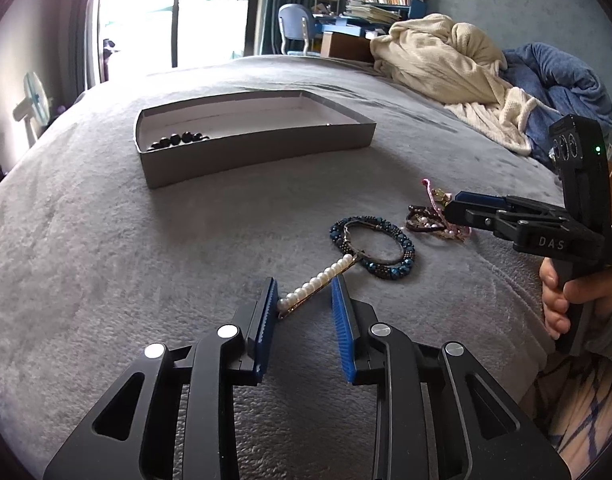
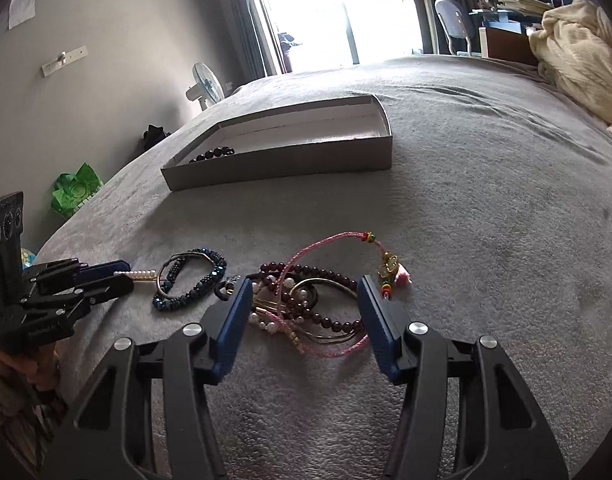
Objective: Organize jewelry
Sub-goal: 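Grasp the pearl strand with the left gripper while the right gripper grasps the pink cord bracelet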
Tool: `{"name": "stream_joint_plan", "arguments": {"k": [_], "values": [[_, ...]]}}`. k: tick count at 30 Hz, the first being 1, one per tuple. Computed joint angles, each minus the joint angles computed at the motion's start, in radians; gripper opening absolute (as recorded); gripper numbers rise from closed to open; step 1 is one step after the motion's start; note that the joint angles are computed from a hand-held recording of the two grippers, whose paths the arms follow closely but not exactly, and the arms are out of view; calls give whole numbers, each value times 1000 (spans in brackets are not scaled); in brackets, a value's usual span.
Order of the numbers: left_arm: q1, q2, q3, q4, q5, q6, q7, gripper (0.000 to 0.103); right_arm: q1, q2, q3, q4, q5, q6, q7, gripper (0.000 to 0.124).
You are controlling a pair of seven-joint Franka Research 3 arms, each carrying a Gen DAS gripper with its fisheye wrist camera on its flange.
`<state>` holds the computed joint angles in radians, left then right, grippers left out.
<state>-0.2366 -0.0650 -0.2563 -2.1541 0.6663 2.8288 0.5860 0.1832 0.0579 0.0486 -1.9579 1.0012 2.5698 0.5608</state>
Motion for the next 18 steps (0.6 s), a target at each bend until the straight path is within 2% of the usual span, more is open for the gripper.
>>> {"name": "stream_joint_plan", "arguments": {"k": [8, 10, 13, 15, 18], "values": [[6, -1, -3, 17, 84, -44, -69, 43, -30, 71, -1, 107, -23, -134, 98, 55], [4, 7, 3, 22, 60, -37, -38, 44, -31, 85, 5, 126, -38, -151, 105, 54], [-4, 30, 6, 45, 16, -47, 30, 44, -30, 101, 14, 147, -64, -168, 116, 34], [-9, 41, 8, 54, -11, -52, 63, 44, -30, 97, 18, 144, -64, -160, 110, 4], [-12, 41, 13, 46, -45, -34, 86, 38, -37, 78, 20, 123, -20, -143, 78, 3]]}}
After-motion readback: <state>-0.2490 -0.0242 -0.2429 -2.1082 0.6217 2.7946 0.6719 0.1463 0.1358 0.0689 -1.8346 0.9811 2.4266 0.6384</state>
